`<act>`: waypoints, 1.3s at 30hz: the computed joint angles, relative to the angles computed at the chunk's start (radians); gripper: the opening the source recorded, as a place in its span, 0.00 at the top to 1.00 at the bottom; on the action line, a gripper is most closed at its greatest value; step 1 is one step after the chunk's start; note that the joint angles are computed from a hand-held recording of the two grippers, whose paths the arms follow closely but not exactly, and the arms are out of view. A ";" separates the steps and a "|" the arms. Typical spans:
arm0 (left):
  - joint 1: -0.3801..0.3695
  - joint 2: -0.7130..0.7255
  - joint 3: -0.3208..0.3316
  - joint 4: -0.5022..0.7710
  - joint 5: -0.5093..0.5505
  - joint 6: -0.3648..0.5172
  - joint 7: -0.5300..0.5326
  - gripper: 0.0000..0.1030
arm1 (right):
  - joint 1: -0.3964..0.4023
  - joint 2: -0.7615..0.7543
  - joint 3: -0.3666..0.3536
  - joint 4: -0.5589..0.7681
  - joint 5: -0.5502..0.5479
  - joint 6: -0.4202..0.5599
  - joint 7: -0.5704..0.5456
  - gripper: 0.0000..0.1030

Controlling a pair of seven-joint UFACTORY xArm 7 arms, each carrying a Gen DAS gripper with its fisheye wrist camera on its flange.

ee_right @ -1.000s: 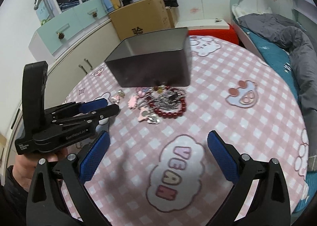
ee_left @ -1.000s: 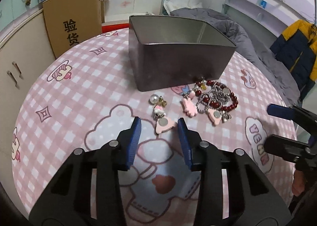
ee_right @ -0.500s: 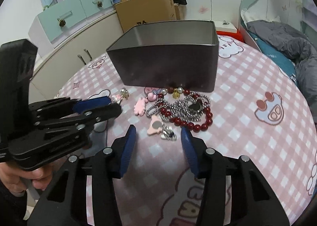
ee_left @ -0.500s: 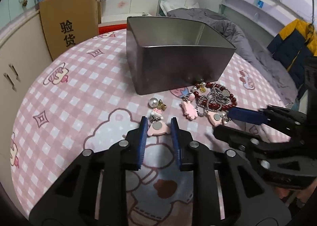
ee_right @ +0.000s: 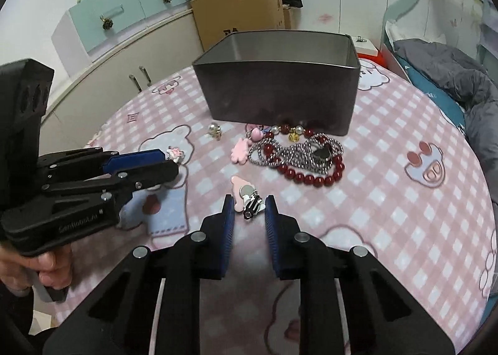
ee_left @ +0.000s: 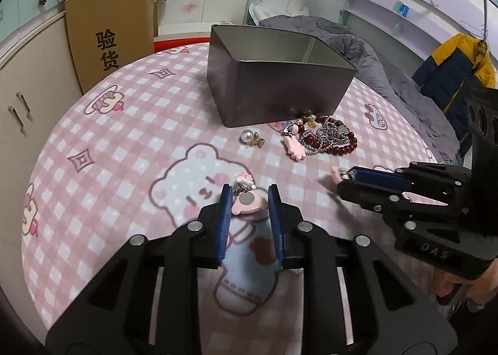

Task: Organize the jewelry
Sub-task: 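Carry both pink charms over the grey box and release them inside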

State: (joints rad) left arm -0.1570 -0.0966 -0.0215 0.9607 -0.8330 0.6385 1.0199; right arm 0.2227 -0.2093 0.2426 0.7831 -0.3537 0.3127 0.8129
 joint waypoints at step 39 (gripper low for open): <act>-0.009 0.132 -0.052 0.434 -0.137 0.022 0.015 0.78 | -0.108 0.011 -0.062 0.288 0.050 -0.047 -0.245 0.82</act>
State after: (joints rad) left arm -0.1662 0.0354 -0.0730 1.3944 -0.9701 0.6605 1.0347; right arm 0.1151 -0.1982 0.1803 1.0710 -0.3038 0.2657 0.5684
